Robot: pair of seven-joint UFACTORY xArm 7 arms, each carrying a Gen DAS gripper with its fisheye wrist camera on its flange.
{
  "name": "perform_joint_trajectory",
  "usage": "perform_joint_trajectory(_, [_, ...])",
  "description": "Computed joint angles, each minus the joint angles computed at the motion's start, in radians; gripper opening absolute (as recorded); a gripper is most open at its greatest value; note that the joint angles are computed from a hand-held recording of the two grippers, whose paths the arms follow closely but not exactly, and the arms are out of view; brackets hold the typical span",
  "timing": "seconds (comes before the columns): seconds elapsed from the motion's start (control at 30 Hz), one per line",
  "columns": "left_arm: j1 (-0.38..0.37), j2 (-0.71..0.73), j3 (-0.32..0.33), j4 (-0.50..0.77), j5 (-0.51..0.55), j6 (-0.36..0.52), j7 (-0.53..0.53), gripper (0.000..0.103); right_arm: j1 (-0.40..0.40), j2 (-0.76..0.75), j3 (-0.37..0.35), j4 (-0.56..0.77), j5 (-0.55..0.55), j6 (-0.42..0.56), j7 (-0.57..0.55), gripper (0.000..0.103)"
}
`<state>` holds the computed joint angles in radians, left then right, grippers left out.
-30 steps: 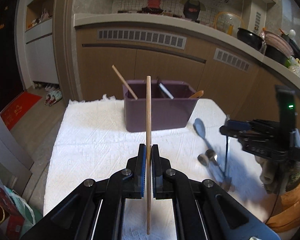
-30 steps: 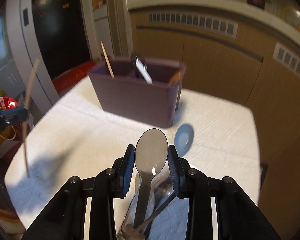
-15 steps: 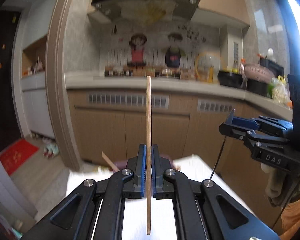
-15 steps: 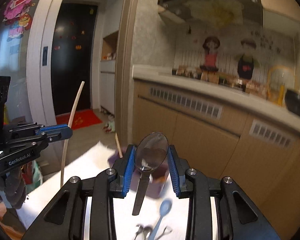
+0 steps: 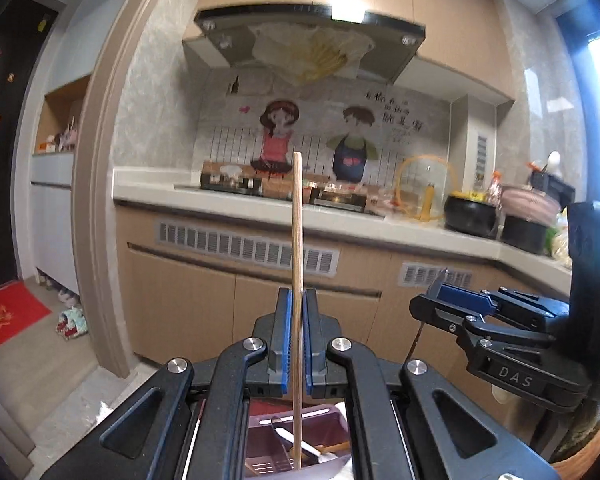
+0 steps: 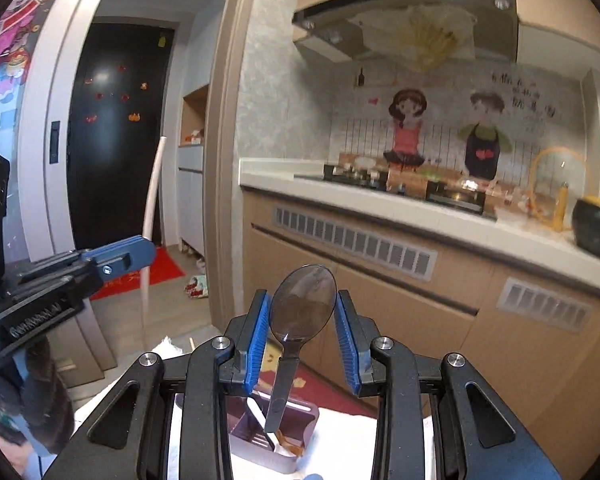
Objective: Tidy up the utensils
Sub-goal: 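Carry the grey spoon and chopstick over the purple holder and open both grippers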
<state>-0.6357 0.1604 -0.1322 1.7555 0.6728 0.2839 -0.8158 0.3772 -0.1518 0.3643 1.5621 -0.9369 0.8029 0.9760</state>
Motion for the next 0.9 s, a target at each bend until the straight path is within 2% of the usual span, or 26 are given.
perform_joint_trajectory(0.23, [0.022, 0.097, 0.02, -0.007, -0.123, -0.049, 0.071, 0.003, -0.008, 0.071, -0.071, -0.074, 0.048, -0.103, 0.022, 0.034])
perform_joint_trajectory(0.37, [-0.001, 0.129, 0.06, -0.016, -0.125, -0.038, 0.084, 0.003, 0.002, 0.111, -0.098, -0.106, 0.041, -0.13, 0.04, 0.034])
perform_joint_trajectory(0.47, [0.0, 0.155, 0.065, -0.016, -0.153, -0.027, 0.112, 0.003, 0.015, 0.142, -0.121, -0.118, 0.045, -0.152, 0.045, 0.034])
perform_joint_trajectory(0.67, [0.003, 0.185, 0.057, -0.026, -0.231, 0.045, 0.158, 0.003, 0.038, 0.19, -0.159, -0.144, 0.169, -0.2, -0.014, 0.034])
perform_joint_trajectory(0.8, [0.045, 0.204, 0.002, -0.03, -0.371, 0.131, 0.238, 0.003, 0.051, 0.207, -0.174, -0.157, 0.225, -0.207, -0.037, 0.034])
perform_joint_trajectory(0.87, [0.048, 0.202, 0.002, -0.04, -0.407, 0.162, 0.239, 0.004, 0.055, 0.212, -0.178, -0.164, 0.256, -0.197, -0.047, 0.034])
perform_joint_trajectory(0.9, [0.041, 0.19, 0.014, -0.057, -0.399, 0.158, 0.221, 0.004, 0.059, 0.212, -0.183, -0.167, 0.237, -0.192, -0.027, 0.034])
